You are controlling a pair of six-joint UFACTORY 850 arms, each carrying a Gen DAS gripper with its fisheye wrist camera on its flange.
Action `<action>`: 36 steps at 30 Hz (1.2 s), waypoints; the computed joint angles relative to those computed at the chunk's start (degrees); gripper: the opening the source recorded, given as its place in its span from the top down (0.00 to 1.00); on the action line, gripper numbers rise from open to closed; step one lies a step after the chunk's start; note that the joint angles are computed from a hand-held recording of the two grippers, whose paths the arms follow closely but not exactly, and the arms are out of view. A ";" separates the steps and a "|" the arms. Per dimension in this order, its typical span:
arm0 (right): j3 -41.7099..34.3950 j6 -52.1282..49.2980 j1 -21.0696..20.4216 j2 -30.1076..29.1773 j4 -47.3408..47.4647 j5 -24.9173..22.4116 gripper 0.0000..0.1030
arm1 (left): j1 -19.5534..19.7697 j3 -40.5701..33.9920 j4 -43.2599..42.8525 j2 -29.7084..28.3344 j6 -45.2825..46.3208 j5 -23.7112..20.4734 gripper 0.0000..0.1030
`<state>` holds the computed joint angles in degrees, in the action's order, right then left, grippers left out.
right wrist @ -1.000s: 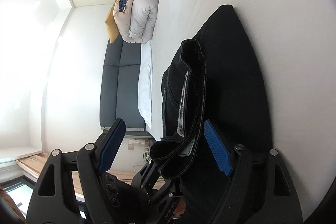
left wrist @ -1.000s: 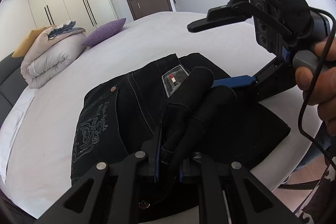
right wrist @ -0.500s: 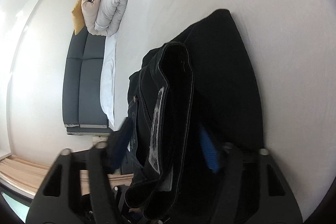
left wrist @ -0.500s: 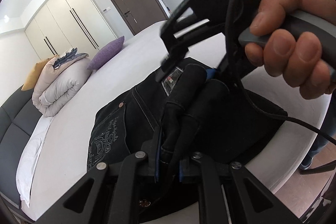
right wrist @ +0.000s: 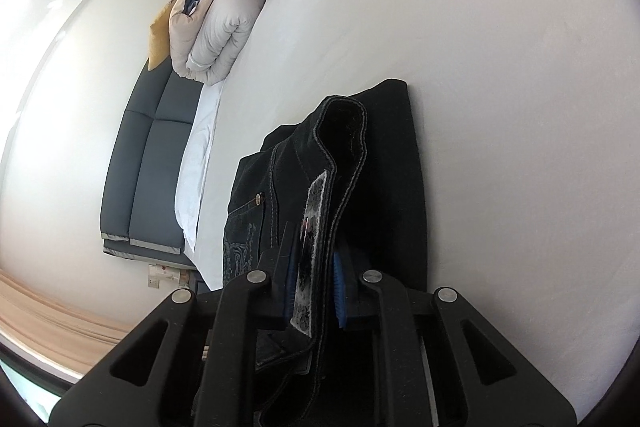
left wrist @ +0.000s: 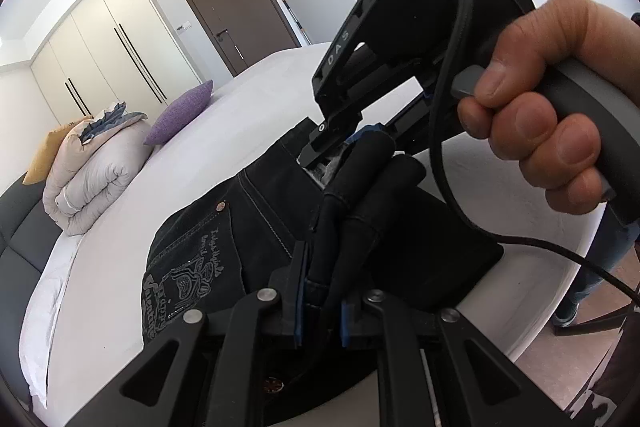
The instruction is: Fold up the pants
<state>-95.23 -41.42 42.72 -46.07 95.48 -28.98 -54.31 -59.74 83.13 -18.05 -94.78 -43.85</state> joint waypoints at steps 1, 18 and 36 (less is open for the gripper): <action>0.50 -0.42 0.02 0.30 0.26 0.58 0.87 | 0.30 -0.11 0.06 -0.02 0.06 0.33 0.88; 5.85 -9.16 0.40 2.50 8.01 3.58 0.87 | -0.19 1.17 0.76 -0.04 -2.64 4.33 0.79; 7.30 -11.64 1.17 7.87 3.82 0.81 0.77 | 13.59 17.69 15.67 22.91 -33.22 23.94 0.41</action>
